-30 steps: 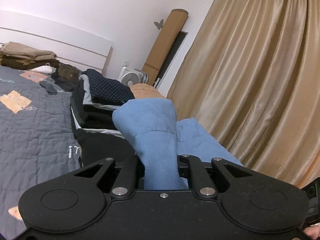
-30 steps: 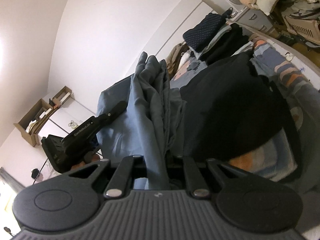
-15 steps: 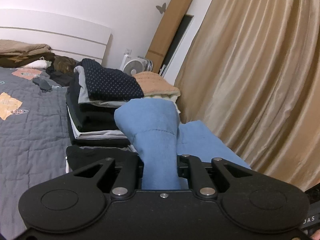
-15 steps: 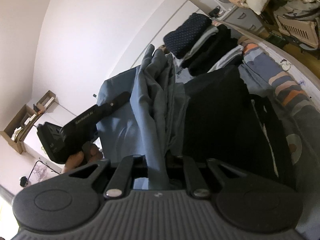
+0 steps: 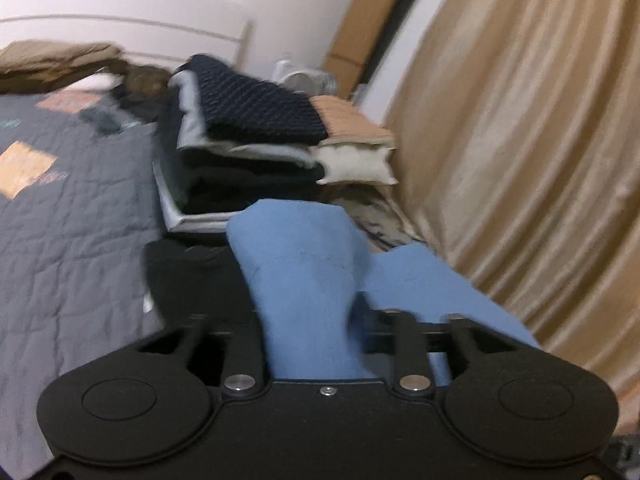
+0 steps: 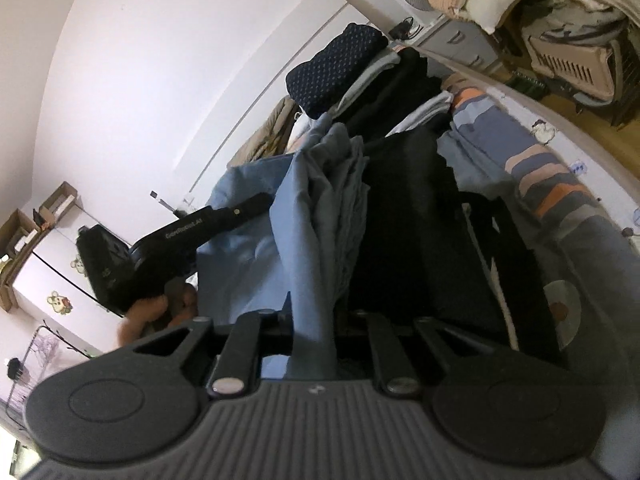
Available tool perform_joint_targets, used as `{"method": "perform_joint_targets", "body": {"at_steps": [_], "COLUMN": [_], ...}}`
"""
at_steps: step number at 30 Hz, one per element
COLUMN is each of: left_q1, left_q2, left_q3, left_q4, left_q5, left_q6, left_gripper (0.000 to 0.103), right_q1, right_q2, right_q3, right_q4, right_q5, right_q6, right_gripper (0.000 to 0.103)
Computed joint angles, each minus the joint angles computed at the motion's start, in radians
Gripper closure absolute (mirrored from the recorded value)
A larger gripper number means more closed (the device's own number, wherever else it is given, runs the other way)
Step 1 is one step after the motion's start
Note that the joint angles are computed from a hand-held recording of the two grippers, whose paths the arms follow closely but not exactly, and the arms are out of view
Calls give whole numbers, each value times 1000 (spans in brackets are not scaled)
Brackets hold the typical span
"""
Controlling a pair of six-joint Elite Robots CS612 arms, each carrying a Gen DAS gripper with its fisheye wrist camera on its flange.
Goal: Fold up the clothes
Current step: 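Lower the folded cloth onto the dark clothes stack and open both tools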
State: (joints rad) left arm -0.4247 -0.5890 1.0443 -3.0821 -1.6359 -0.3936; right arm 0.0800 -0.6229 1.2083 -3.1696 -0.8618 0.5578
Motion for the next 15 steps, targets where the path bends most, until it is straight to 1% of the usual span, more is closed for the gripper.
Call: {"method": "perform_joint_targets", "body": {"at_steps": [1, 2, 3, 4, 5, 8, 10, 12, 13, 15], "left_q1": [0, 1, 3, 5, 8, 14, 15, 12, 10, 4], "left_q2": [-4, -8, -16, -24, -32, -69, -95, -120, -131, -149], "left_q3": [9, 18, 30, 43, 59, 124, 171, 216, 237, 272], "left_q4": [-11, -16, -20, -25, -36, -88, -133, -175, -197, -229], "left_q5": [17, 28, 38, 49, 55, 68, 56, 37, 23, -8], "left_q6": [0, 2, -3, -13, -21, -42, -43, -36, -32, -22], "left_gripper": [53, 50, 45, 45, 44, 43, 42, 37, 37, 36], "right_q1": [-1, -2, -5, -7, -11, -19, -23, -27, -29, -30], "right_q2": [-9, -19, -30, -41, -52, -77, -96, -102, -103, -100], "right_q3": [13, 28, 44, 60, 76, 113, 137, 149, 151, 147], "right_q4": [-2, -8, -14, -20, -28, -65, -100, -176, -204, -225], "right_q5": [-9, -23, -37, -52, -65, -100, -125, -99, -72, 3], "right_q6": [-13, -22, -33, -46, -54, -72, -90, -83, -77, -74], "right_gripper": [84, 79, 77, 72, 69, 68, 68, 68, 67, 67]}}
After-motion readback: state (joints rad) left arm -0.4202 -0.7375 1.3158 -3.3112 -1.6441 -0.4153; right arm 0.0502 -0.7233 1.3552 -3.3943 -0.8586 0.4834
